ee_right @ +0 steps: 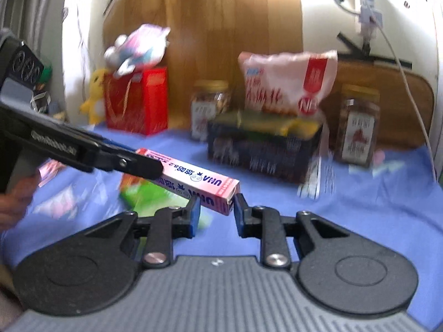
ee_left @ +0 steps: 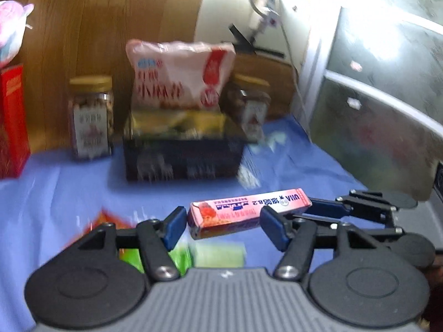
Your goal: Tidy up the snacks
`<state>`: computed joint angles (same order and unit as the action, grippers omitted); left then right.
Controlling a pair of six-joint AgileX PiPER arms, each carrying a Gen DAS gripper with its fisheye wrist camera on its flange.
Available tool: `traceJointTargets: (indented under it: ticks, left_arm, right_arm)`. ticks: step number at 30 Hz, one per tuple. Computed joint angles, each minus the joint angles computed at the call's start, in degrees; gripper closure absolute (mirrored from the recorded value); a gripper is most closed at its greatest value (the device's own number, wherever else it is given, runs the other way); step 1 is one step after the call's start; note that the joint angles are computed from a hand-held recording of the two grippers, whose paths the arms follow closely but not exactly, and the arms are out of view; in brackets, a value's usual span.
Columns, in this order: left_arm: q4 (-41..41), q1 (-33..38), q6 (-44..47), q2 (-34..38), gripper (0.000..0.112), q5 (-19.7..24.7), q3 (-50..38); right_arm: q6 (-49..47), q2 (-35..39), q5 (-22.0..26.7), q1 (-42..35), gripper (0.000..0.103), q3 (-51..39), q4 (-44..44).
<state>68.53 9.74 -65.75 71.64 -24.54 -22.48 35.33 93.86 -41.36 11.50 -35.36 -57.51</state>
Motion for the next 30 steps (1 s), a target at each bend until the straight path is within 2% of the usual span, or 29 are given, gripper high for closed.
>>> traceJointTargets:
  ticks: [2, 5, 8, 11, 13, 14, 15, 17, 20, 23, 26, 28, 30]
  left_arm:
    - [-2.68, 0.08, 1.44, 5.65, 0.053, -0.04, -6.03]
    - [-8.53, -0.69, 5.98, 13.35, 0.053, 1.57, -14.63]
    - [-11.69, -1.58, 7.52, 21.50, 0.053, 4.00, -24.24]
    - [-16.23, -2.96, 9.97, 30.11, 0.041, 7.81, -33.88]
    - [-20.83, -4.26, 13.31, 34.26, 0.041, 11.76, -38.32]
    - [-20.96, -4.57, 12.45, 35.31, 0.041, 13.48, -39.45]
    - [-19.03, -4.07, 9.29, 35.43, 0.041, 12.91, -39.04]
    - [-17.87, -2.07, 7.50, 33.55, 0.041, 8.52, -35.31]
    - [-24.63, -0.16, 14.14, 26.92, 0.041, 4.29, -26.93]
    - [-23.35, 3.75, 12.73, 18.91, 0.039, -1.74, -16.70]
    - [-20.87, 7.70, 11.45, 12.84, 0.039, -4.50, -8.74]
    - [-15.81, 12.06, 7.68, 9.05, 0.039, -6.10, -3.97]
    - [-10.44, 17.28, 3.70, 6.84, 0.038, -7.59, -0.32]
  right_arm:
    - [0.47, 4.03, 1.49, 1.19, 0.074, -6.16, 1.65]
    - [6.69, 10.32, 4.52, 2.23, 0.074, -17.02, -0.77]
    - [6.94, 16.33, 9.56, 4.61, 0.074, -27.19, 0.87]
    - [8.86, 23.38, 16.05, 7.05, 0.071, -37.90, 0.36]
    - [4.31, 26.34, 19.00, 8.07, 0.070, -40.78, 5.90]
    - [3.34, 26.63, 18.68, 7.87, 0.070, -40.44, 7.56]
    - [2.52, 26.36, 17.22, 7.29, 0.070, -39.02, 9.51]
    - [-1.15, 24.41, 12.88, 6.04, 0.070, -34.04, 14.23]
    - [-3.73, 19.99, 6.84, 3.97, 0.070, -25.26, 18.19]
    - [3.50, 15.82, 2.22, 1.12, 0.068, -18.26, 12.10]
    - [12.60, 12.35, -0.69, -0.89, 0.066, -12.82, 2.82]
    - [16.67, 11.02, -2.14, -0.92, 0.063, -10.55, -2.05]
    - [16.30, 9.20, -2.83, 0.09, 0.058, -7.27, -3.03]
